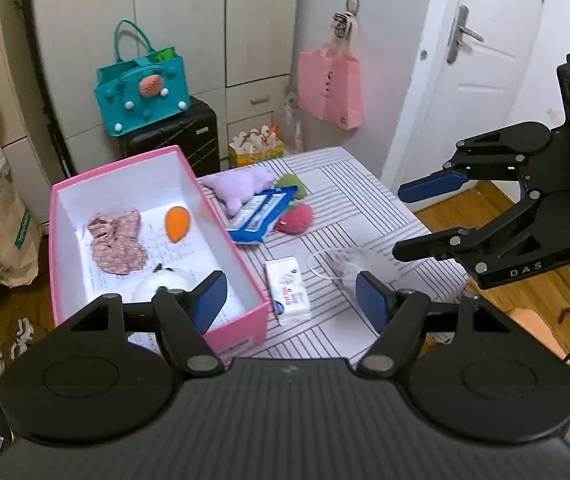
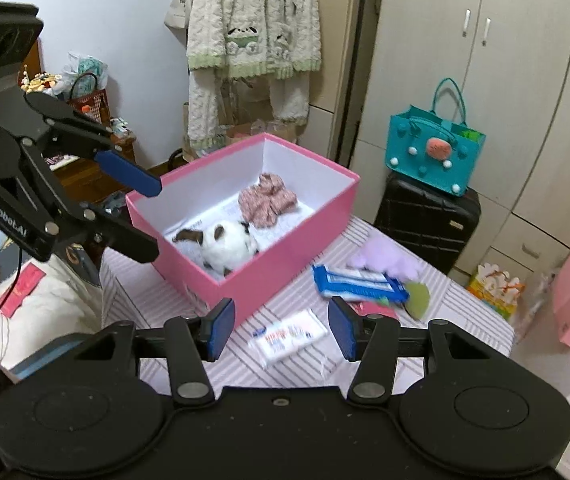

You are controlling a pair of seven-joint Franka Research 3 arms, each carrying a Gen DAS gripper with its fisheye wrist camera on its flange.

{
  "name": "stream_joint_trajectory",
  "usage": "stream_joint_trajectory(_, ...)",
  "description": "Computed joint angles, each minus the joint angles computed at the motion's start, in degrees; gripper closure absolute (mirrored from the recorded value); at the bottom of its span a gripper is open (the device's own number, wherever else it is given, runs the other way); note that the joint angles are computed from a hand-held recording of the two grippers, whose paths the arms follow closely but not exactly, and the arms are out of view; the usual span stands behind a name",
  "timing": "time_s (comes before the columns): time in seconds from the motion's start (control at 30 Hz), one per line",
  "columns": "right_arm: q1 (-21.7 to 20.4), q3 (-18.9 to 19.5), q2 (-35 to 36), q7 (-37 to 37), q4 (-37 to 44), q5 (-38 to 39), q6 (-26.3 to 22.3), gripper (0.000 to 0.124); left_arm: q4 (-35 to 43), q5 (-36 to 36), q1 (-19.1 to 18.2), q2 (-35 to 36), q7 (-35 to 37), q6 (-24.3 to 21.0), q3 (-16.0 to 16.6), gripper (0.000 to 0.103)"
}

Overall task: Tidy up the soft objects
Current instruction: 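Move both grippers away from the pink box toward the items on the table, then grasp the pink pom-pom with the left gripper while the right gripper grasps the green sponge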

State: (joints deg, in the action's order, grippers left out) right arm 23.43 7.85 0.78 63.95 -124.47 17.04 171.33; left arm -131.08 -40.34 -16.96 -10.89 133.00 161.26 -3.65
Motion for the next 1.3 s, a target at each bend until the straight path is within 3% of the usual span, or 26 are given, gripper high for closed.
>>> stream_joint_trajectory(0.23, -0.2, -0.8, -2.2, -5.3, -4.1, 7.0, 0.9, 0.065, 1.3, 0.5, -0.8, 1.8, -0.8, -1.0, -1.3, 0.032)
stream_joint_trajectory(0.53, -1.2, -2.4, -1.8, -23.5, -4.0, 25.8, -2.5, 0.065, 5.8, -0.2, 0.3, 8.6, -1.5, 0.6, -5.7, 0.032)
stream_joint_trajectory(0.77, -4.6, -2.5, 2.0, -35.6, 0.0, 37.4, -6.9, 0.065, 9.7, -1.5, 2.6, 15.4, -3.5, 6.2, -10.5, 0.034)
stream_joint_trajectory(0.93, -7.8, -1.9, 5.5, -43.6, 3.4, 43.0, -9.5, 0.065, 12.2, 2.0, 3.2, 21.2, -8.5, 14.8, -13.6, 0.034)
stream_joint_trajectory(1.07, -10.3, -0.8, 8.9, -52.1, 6.5, 48.4, -9.5, 0.065, 14.1, 12.1, -2.3, 25.7, -18.7, 20.5, -8.5, 0.034)
stream_joint_trajectory(1.13, -11.8, -0.2, 11.2, -56.8, 8.6, 52.2, -10.0, 0.065, 16.5, 14.8, -6.2, 28.3, -25.0, 20.3, -4.2, 0.034)
stream_joint_trajectory(1.23, -13.5, 0.5, 14.7, -61.6, 11.7, 55.1, -10.3, 0.065, 20.2, 17.4, -9.4, 32.2, -31.8, 18.7, -0.4, 0.036)
stream_joint_trajectory(1.3, -14.8, 1.2, 17.3, -65.4, 13.9, 57.8, -10.4, 0.065, 22.0, 20.5, -14.3, 34.8, -37.5, 19.4, 5.3, 0.036)
